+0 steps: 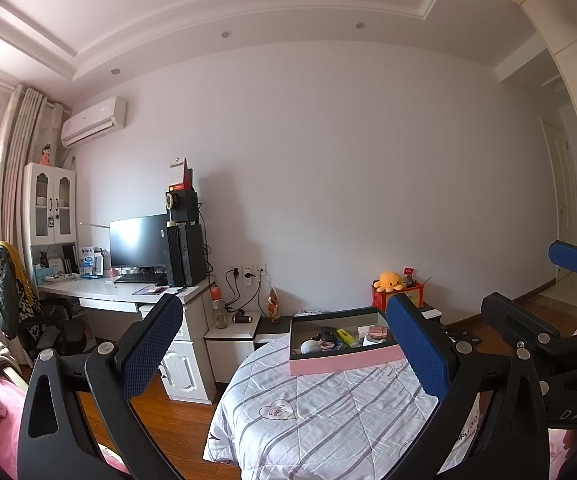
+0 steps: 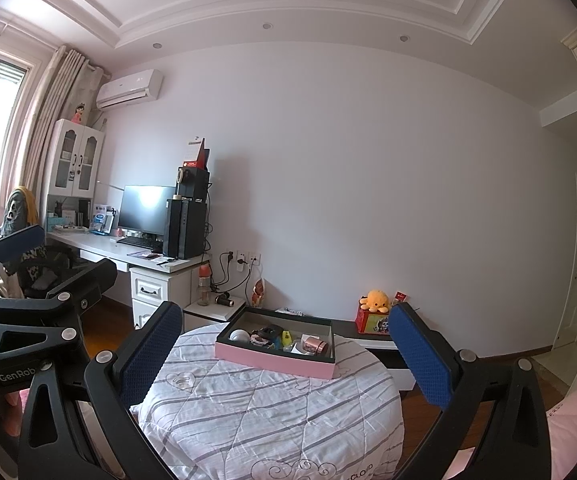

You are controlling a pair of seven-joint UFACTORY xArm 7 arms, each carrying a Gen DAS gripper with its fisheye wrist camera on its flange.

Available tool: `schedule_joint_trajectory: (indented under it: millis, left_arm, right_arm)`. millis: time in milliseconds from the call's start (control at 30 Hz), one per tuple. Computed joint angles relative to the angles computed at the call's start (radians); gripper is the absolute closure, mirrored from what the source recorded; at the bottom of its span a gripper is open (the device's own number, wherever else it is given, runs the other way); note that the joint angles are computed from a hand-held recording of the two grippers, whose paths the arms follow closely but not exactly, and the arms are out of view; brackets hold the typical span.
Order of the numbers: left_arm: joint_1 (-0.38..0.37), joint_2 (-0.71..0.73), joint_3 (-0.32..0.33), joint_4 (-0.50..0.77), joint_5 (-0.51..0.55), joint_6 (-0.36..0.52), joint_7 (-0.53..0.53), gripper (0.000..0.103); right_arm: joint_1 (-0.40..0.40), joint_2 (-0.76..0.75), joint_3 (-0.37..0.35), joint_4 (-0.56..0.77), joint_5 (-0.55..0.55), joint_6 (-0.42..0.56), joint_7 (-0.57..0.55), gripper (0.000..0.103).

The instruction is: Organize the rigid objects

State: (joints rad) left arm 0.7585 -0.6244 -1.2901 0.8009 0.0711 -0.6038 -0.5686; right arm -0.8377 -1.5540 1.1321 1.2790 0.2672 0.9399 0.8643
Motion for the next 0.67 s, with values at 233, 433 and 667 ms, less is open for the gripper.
schedule_joint_trajectory:
  millis: [233, 433, 667]
  left_arm:
    - [-0.008, 0.005, 0.008, -0.001, 0.004, 0.005, 0.004, 0.0]
    - [-0.01, 0.008, 0.006, -0.001, -0.003, 0.005, 0.012, 0.0]
    - [-0.022, 0.019, 0.014, -0.006, -0.005, 0.006, 0.024, 0.0]
  right_arm:
    - [0.002, 0.001, -0.003, -0.004, 0.0, 0.0, -0.005, 0.0]
    - [0.003, 0.007, -0.002, -0.012, -0.003, -0.008, -0.007, 0.0]
    - [0.006, 0.014, 0.0, -0.015, -0.01, -0.012, -0.004, 0.0]
